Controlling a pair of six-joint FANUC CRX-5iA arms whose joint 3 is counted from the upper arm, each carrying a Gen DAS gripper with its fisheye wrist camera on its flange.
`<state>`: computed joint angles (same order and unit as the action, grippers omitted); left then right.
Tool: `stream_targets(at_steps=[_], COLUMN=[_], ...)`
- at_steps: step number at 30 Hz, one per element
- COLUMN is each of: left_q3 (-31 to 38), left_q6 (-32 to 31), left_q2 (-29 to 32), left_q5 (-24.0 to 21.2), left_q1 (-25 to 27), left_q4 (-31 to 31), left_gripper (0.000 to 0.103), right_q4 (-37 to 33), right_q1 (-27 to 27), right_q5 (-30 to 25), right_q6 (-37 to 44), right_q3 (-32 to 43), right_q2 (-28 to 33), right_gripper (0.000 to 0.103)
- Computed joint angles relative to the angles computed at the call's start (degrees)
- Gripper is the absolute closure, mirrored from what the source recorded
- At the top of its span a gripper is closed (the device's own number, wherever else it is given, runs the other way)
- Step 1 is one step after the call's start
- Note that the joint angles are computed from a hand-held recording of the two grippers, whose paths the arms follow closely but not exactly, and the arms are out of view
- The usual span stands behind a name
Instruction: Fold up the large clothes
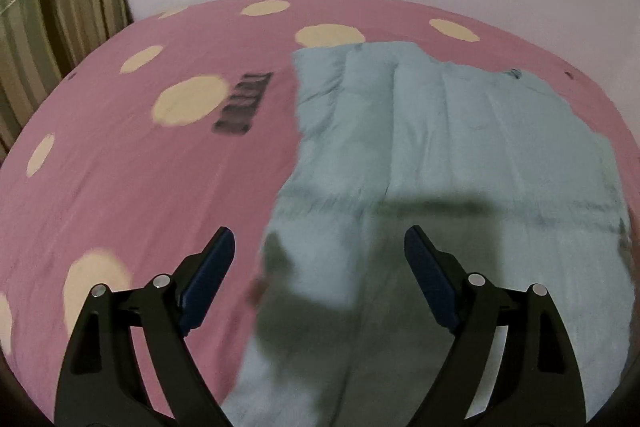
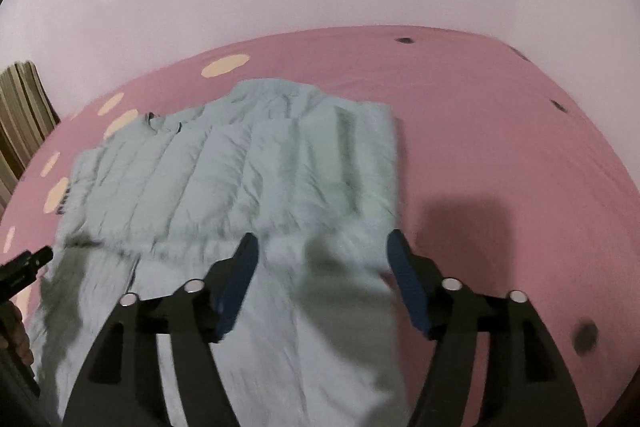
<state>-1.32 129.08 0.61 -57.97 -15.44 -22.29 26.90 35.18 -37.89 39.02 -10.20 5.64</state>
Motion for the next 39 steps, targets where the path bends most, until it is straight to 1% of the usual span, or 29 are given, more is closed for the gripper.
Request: stream_targets(at_steps=[2, 6, 8, 11, 13, 16, 20, 21, 24, 25, 27, 28, 30, 32, 39], left_q3=[-4.7, -14.0, -17.3, -22.1, -24.4, -25.9, -26.7, -27.0, -27.9, -28.1, -28.4, -28.1, -27.9, -27.3, -26.5], left_q6=[0.5, 1.6, 1.7, 1.2, 1.4, 2.7, 3.7, 4.0, 3.7, 3.5, 3.1, 3.6, 3.8, 4.9, 6.5], left_q2=[-4.5, -13.6, -16.7, -21.3, -23.6, -25.3, -26.5, -26.8, -27.7, -28.0, -28.2, -28.1, -27.9, -27.5, -27.5], left_q5=[0.1, -1.0, -1.1, -0.8, -0.4, 0.0, 0.2, 0.4, 1.0, 1.3, 1.5, 1.3, 1.0, 0.6, -0.2], left_q1=[0.1, 0.3, 0.7, 1.9, 2.0, 1.2, -0.2, -0.3, 0.1, 0.1, 0.1, -0.4, -1.2, -2.2, -2.9], left_q4=[1.0, 3.8, 5.7, 9.2, 10.5, 10.6, 10.3, 10.5, 11.7, 12.0, 12.3, 11.8, 11.2, 10.2, 10.0], left_gripper=[0.016, 0.016, 0.016, 0.016, 0.016, 0.016, 0.017, 0.022, 0.035, 0.037, 0.049, 0.052, 0.062, 0.067, 0.085], right_q4=[-0.9, -2.4, -4.6, -3.4, -4.4, -5.0, -3.5, -3.2, -2.1, -2.0, -1.7, -1.7, -1.4, -1.2, 0.1], right_q1=[0.3, 1.7, 2.6, 4.5, 5.5, 7.2, 9.5, 10.0, 11.2, 11.4, 11.9, 12.0, 12.4, 12.8, 13.7], right_q5=[-1.2, -3.1, -4.1, -5.1, -5.4, -5.6, -5.6, -5.6, -5.9, -6.0, -6.1, -6.0, -5.8, -5.4, -4.5], right_q6=[-0.6, -2.3, -2.3, -4.6, -4.9, -6.4, -8.6, -9.0, -10.3, -10.5, -10.7, -10.8, -11.2, -11.5, -13.8], right_q3=[-4.4, -12.1, -15.3, -19.7, -21.5, -24.2, -26.7, -27.2, -28.3, -28.5, -28.9, -29.1, -29.5, -30.0, -31.2], right_q2=[-4.5, -11.9, -15.4, -18.9, -20.6, -23.3, -25.5, -26.0, -26.8, -27.2, -27.8, -28.0, -28.5, -29.2, -30.9], right_gripper=[0.034, 0.034, 0.034, 0.034, 0.034, 0.034, 0.035, 0.042, 0.058, 0.061, 0.071, 0.073, 0.079, 0.084, 0.089])
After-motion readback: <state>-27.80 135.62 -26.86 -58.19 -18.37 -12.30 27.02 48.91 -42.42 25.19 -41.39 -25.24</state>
